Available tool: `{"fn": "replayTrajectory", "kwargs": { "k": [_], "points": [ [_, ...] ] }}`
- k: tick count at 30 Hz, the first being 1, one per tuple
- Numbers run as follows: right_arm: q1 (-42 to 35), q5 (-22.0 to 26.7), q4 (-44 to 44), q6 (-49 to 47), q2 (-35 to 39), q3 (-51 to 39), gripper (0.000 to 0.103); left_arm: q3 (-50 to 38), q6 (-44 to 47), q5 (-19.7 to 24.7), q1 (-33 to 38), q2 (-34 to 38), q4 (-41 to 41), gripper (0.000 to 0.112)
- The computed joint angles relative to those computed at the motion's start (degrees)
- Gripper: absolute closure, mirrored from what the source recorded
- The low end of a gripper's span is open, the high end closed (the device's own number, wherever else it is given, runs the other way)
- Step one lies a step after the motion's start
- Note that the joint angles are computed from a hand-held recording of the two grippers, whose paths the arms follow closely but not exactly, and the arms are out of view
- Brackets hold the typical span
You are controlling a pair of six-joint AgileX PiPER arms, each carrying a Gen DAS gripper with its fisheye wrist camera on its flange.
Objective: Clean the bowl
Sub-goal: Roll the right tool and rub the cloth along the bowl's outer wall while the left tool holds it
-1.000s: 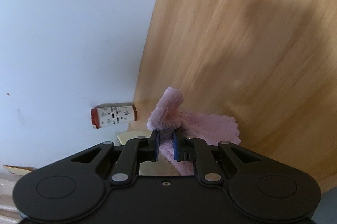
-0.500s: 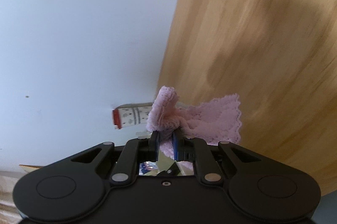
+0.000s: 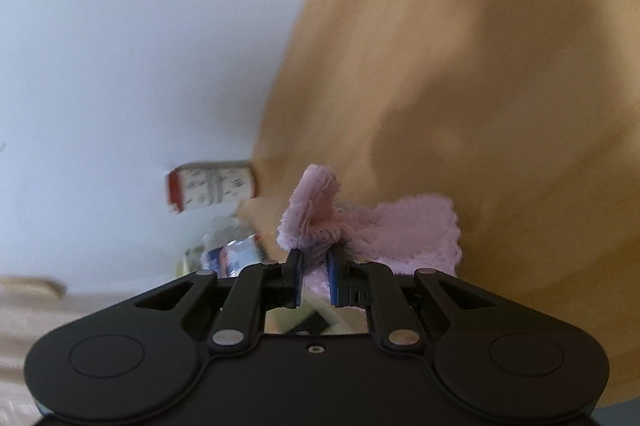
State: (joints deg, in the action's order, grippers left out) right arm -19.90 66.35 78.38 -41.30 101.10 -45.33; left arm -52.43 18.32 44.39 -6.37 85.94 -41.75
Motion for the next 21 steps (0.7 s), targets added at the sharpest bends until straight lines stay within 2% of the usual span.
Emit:
{"fn": "replayTrajectory", "kwargs": {
  "k": [3,6,13,17,21],
  "points": [
    [1.89,0.03,-4.27,2.96,-0.56,-4.25,0.089,-0.55,1.3,0.01,-0.48,0.18,-0.71,0.099],
    [4.29,-0.97,-4.59,4.2,2.41,-5.92,0.089,-0.17,3.47,0.15,-0.19,-0.24,-2.76,0.099],
    [4.85,-0.13,-9.46,6.86,9.44,-8.37,0.089,-1.12,2.64,0.87,-0.83,0.39,-0.14,0.097],
    [6.48,-1.15,-12.59,8.19,10.96,-9.8,0.089,-2.28,3.37,0.89,-1.69,0.71,0.67,0.097],
    [7.68,-1.05,-12.1,8.34,11.89,-10.95,0.089,-3.1,3.31,1.16,-1.87,1.09,1.81,0.098]
  ]
}}
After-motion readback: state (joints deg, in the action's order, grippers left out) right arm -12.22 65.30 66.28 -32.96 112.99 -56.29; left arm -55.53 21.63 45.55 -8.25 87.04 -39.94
